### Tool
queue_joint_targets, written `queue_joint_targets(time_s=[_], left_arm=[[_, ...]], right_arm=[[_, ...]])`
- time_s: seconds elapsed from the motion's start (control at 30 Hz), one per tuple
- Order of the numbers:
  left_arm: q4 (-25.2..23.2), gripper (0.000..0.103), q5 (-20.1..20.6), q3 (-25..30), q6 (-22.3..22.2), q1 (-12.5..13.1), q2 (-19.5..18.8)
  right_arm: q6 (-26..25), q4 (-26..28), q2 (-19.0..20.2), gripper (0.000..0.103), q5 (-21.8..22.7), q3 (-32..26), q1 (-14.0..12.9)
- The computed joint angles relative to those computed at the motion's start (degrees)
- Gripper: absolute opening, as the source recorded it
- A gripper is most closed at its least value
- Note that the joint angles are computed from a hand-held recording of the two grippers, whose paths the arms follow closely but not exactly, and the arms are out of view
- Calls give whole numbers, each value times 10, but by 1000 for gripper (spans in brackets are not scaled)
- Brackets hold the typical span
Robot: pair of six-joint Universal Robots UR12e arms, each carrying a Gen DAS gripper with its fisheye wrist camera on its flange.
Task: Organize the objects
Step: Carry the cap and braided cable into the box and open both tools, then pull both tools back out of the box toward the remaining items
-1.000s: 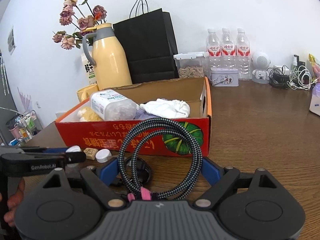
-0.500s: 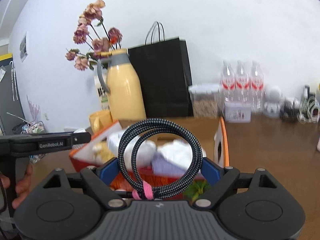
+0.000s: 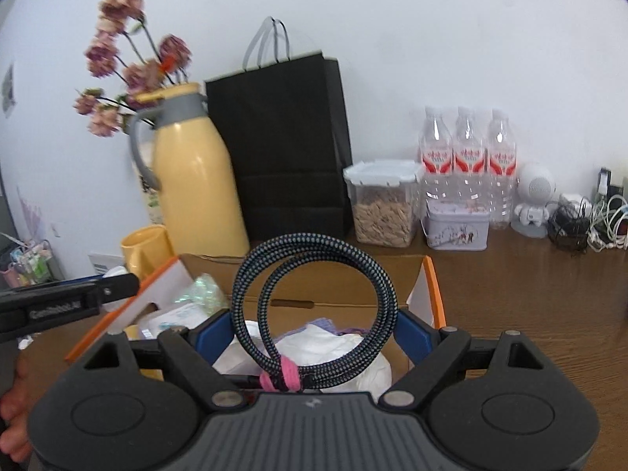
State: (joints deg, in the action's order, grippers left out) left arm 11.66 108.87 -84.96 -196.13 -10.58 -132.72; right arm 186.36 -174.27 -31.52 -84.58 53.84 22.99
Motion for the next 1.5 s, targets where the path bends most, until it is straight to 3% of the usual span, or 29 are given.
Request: queue_joint_targets(time_s=[0.13,0.37,0.4,0.43,0.5,0.53,0.63,1.1,1.5], left_arm=[[-24,41,-1,20,-18,3,-12],[-56,42,-5,30,-24,6,-19],[-53,53,-2,29,-22,5,-19],[-48,77,1,28,-23,5,-19],[-19,99,12,23,-20,2,-21],[-3,103,16,21,-12,1,-22],[21,103,21,18,-3,-1,-22],[43,103,33,12,10,-7,-17],[85,103,4,-53,30,-13,20]], right_arm=[[13,35,26,87,-4,-43,-1],[13,78,40,88,13,-62,-3],[16,76,40,87,15,-61,-3],[19,69,39,88,17,-57,-4],[23,57,36,98,14,-50,-4],[24,52,34,101,11,-47,-4],[28,41,30,103,14,-36,-5],[22,-8,14,103,7,-5,-2],[9,-86,-39,103,10,95,-1]])
